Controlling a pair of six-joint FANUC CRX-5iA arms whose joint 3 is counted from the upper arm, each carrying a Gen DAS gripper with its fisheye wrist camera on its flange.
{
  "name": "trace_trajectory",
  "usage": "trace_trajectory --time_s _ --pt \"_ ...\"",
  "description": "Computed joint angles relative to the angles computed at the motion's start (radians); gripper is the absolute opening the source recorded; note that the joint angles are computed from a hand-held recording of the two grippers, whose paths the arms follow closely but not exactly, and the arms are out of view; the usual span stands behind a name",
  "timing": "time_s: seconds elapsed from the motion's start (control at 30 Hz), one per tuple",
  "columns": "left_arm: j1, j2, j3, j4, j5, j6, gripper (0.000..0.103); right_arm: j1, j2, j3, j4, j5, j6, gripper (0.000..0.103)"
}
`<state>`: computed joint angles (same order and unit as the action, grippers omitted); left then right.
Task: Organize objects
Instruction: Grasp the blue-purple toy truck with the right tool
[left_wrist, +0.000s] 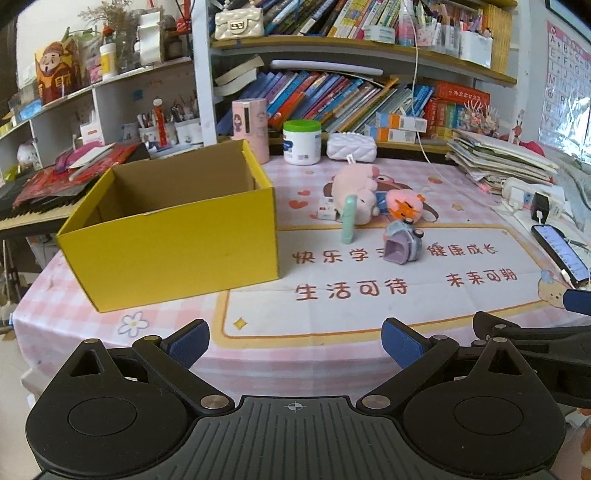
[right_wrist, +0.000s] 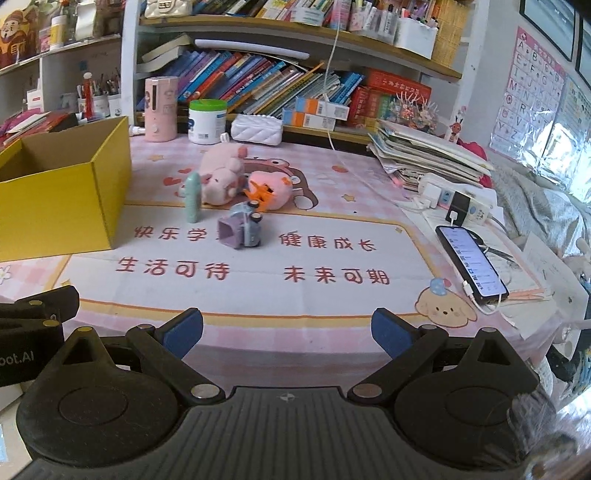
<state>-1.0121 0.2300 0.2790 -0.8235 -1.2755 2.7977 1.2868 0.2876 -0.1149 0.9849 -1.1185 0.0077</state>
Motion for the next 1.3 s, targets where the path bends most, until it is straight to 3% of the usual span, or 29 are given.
trace_trajectory --time_s 0.53,0.87,1.1,1.3 --pt "0.047 0.133 0.186 0.004 -0.066 -0.013 0.101 -0.153 0.003 0.018 0.001 0.199 0.15 0.099" --pt "0.061 0.254 0.348 0.001 -0.131 -0.028 0.101 -0.26 0.009 0.029 -0.064 0.359 0.296 0.095" --pt "0.068 0.33 0.457 0.001 -0.206 -0.032 0.101 -0.314 0.028 0.064 -0.161 0.477 0.449 0.085" --pt "0.072 0.376 0.527 0.001 -0.285 -0.02 0.1 -0.335 0.069 0.147 -0.344 0.529 0.671 0.076"
